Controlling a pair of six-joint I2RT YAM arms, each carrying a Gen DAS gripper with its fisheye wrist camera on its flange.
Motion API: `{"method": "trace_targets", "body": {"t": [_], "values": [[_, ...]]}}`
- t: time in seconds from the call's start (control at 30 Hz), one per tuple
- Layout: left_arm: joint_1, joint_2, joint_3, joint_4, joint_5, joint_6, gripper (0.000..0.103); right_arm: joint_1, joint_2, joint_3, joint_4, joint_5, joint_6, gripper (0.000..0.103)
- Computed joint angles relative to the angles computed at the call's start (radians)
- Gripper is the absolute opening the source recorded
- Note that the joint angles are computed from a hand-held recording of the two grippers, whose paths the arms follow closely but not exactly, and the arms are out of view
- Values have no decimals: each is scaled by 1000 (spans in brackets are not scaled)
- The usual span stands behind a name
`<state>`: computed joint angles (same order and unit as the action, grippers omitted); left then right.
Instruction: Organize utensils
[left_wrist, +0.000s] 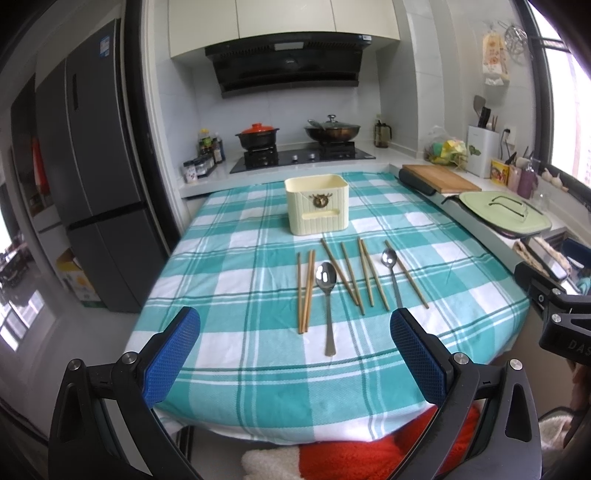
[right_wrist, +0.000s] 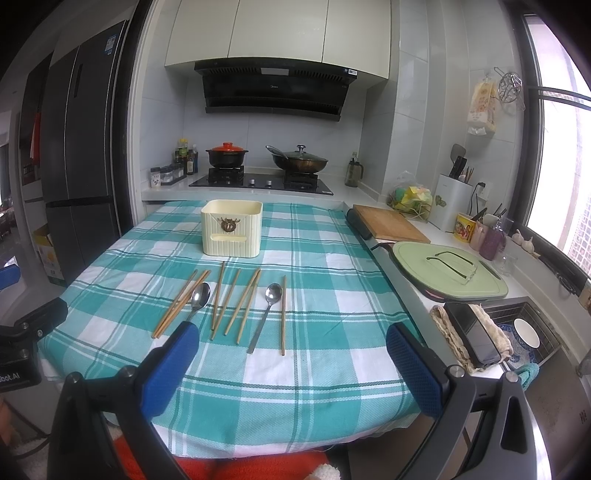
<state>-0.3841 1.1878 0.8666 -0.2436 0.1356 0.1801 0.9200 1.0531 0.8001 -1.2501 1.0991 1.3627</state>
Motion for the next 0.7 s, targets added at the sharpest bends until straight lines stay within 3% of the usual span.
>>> {"method": "trace_targets", "body": {"t": [0.7], "values": [[-4,35,35,-7,43,29,102,-43,-44,-24,55,53,-54,103]]}}
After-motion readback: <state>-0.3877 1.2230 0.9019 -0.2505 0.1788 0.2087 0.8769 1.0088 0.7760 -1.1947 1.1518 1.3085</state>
